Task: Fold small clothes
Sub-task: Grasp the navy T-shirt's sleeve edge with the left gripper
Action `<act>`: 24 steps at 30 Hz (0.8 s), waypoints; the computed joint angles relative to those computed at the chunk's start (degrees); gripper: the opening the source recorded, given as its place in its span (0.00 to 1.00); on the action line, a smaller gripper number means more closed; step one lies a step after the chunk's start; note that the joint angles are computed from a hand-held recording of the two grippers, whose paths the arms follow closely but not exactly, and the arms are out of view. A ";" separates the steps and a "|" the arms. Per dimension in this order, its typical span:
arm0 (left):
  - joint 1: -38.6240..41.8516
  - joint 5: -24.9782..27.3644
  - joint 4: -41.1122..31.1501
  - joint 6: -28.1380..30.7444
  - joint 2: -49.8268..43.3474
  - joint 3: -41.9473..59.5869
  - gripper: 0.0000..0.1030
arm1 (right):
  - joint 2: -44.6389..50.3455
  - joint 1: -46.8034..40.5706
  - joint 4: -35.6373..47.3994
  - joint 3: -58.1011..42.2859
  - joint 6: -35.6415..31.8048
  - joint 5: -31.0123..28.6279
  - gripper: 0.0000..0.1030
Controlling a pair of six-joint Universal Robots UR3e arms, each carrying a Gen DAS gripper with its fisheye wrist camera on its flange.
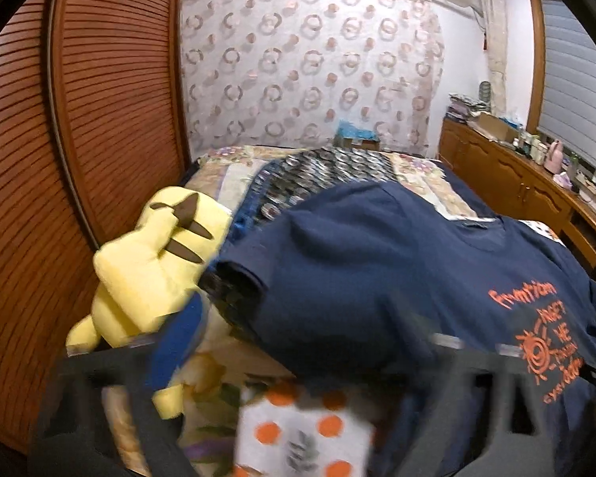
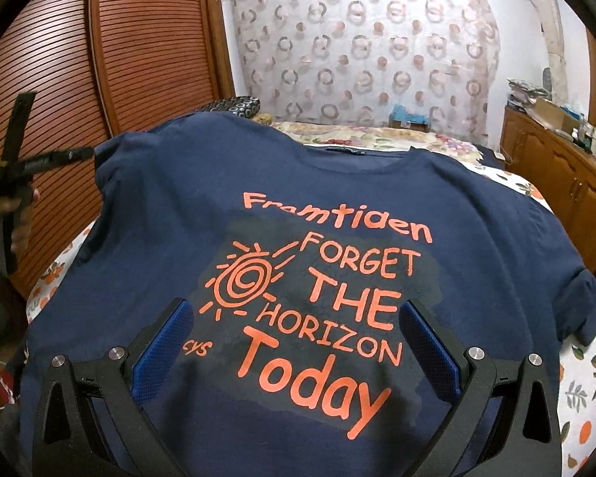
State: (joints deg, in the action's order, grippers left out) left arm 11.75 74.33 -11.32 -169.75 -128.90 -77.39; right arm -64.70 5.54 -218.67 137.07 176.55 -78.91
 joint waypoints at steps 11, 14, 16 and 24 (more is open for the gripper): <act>0.13 2.52 -12.53 6.31 -8.98 15.46 0.13 | 2.34 1.26 0.17 -2.43 2.55 -0.76 1.00; 0.47 0.90 -12.60 6.45 -7.75 14.82 0.05 | 1.86 1.22 0.76 -2.51 2.34 -0.71 1.00; 0.00 0.85 -11.06 6.73 -6.06 13.43 0.05 | 1.99 1.93 0.74 -2.75 2.32 -1.51 1.00; -5.07 -3.69 -13.55 8.32 -0.25 14.39 0.05 | 2.06 2.34 1.36 -3.30 2.31 -1.99 1.00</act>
